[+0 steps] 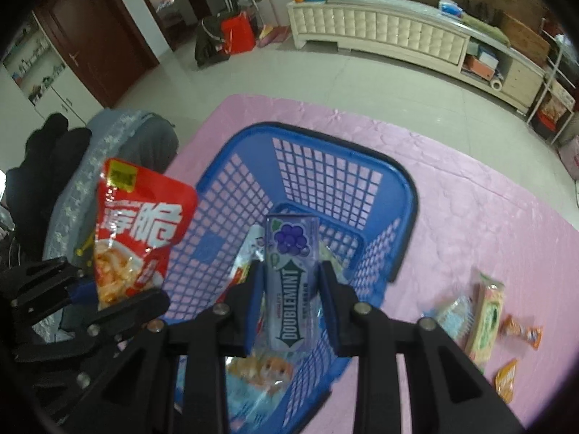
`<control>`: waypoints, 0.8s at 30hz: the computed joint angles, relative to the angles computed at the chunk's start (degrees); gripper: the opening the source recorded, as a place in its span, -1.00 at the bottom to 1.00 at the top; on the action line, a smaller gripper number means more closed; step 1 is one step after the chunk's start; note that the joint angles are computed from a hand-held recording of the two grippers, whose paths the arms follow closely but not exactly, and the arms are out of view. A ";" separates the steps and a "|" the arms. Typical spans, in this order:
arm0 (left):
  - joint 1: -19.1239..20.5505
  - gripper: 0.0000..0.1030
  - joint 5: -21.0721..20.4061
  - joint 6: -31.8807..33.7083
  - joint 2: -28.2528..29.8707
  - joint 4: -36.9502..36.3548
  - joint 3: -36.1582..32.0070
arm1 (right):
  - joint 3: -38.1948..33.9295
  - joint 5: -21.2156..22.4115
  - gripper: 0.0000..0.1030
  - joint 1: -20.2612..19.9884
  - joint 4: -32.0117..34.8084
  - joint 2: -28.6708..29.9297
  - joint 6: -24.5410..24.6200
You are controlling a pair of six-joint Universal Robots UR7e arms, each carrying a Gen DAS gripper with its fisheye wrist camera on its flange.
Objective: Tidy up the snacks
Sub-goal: 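Carry the red bag and gum box over the blue basket with both grippers, then open the right gripper to drop the gum box into the basket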
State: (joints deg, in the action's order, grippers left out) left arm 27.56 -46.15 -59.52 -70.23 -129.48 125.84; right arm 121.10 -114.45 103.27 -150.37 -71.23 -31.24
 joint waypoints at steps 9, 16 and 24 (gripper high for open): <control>2.79 -0.63 -0.91 2.20 2.65 -3.25 -0.78 | -1.46 -2.90 -0.31 -0.78 -4.50 3.93 -1.66; 3.17 -0.63 -1.85 2.39 3.68 -4.63 -0.93 | 0.04 1.26 0.20 -2.01 -6.01 0.06 -2.70; 1.38 -0.62 -1.20 2.12 3.98 -2.52 -2.52 | 1.47 1.61 0.43 -2.27 -5.76 -4.43 -0.75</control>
State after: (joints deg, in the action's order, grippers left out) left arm 28.94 -47.35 -57.40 -66.25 -132.00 123.32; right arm 122.57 -112.84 101.00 -156.14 -75.65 -31.99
